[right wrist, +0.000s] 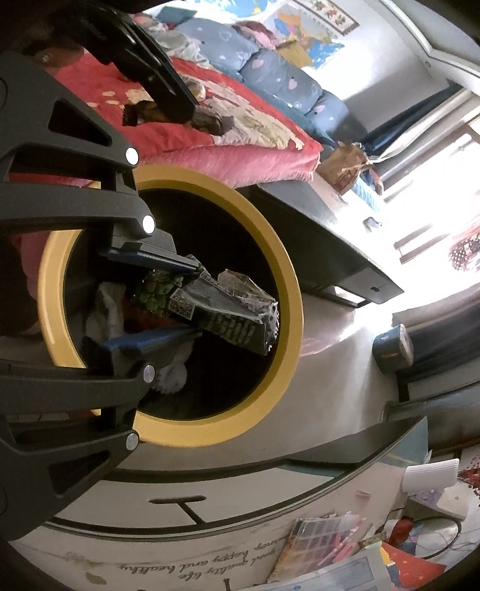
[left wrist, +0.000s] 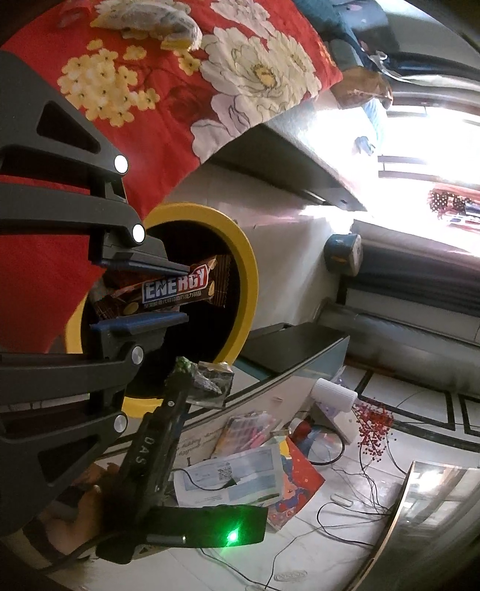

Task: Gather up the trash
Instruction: 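Open both tools to drop the bar and packet into the bin, then move both open tools back over the red can and white-yellow wrapper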

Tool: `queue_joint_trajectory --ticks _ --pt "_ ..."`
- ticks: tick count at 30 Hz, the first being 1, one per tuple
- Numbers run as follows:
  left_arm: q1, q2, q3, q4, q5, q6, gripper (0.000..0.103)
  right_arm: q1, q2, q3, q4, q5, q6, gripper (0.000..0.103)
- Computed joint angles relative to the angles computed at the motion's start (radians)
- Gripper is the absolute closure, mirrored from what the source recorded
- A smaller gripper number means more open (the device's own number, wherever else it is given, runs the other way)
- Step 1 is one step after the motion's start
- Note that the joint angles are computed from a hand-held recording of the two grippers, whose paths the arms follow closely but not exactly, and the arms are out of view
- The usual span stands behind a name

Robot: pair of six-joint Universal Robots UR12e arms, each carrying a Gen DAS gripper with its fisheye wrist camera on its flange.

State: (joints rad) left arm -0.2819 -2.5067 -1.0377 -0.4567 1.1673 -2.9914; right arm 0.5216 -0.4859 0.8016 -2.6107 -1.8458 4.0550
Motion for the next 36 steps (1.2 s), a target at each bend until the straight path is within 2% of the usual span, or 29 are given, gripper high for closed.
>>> queue_joint_trajectory --ticks 2,3,4,6,9,13,18,28,36 --pt "0.001 -0.010 0.016 -0.019 -0.019 -0.005 0.079 -0.001 0.000 0.002 0.001 0.004 0.003 0.076" --pt "0.000 -0.013 0.021 -0.023 -0.016 -0.006 0.066 -0.002 -0.001 0.005 -0.001 0.007 0.005 0.071" --pt "-0.001 -0.016 0.024 -0.024 -0.010 -0.007 0.048 -0.002 -0.001 0.005 0.003 0.006 0.012 0.065" --pt "0.000 -0.018 0.026 -0.019 -0.015 -0.011 0.039 -0.002 -0.001 0.007 0.002 0.001 0.023 0.059" --pt "0.002 -0.010 0.010 0.009 0.006 -0.027 0.019 0.000 -0.003 0.012 -0.009 -0.013 0.036 0.052" --pt "0.009 0.010 -0.029 0.067 0.038 -0.046 0.013 0.008 0.003 0.006 -0.071 -0.036 0.015 0.049" --pt "0.021 0.037 -0.077 0.131 0.099 -0.091 0.012 0.017 0.018 -0.022 -0.125 -0.047 -0.033 0.044" --pt "0.048 0.076 -0.141 0.218 0.182 -0.145 0.011 0.033 0.055 -0.120 -0.095 -0.037 -0.103 0.044" --pt "0.072 0.106 -0.192 0.269 0.232 -0.175 0.009 0.045 0.109 -0.239 -0.043 -0.003 -0.151 0.043"
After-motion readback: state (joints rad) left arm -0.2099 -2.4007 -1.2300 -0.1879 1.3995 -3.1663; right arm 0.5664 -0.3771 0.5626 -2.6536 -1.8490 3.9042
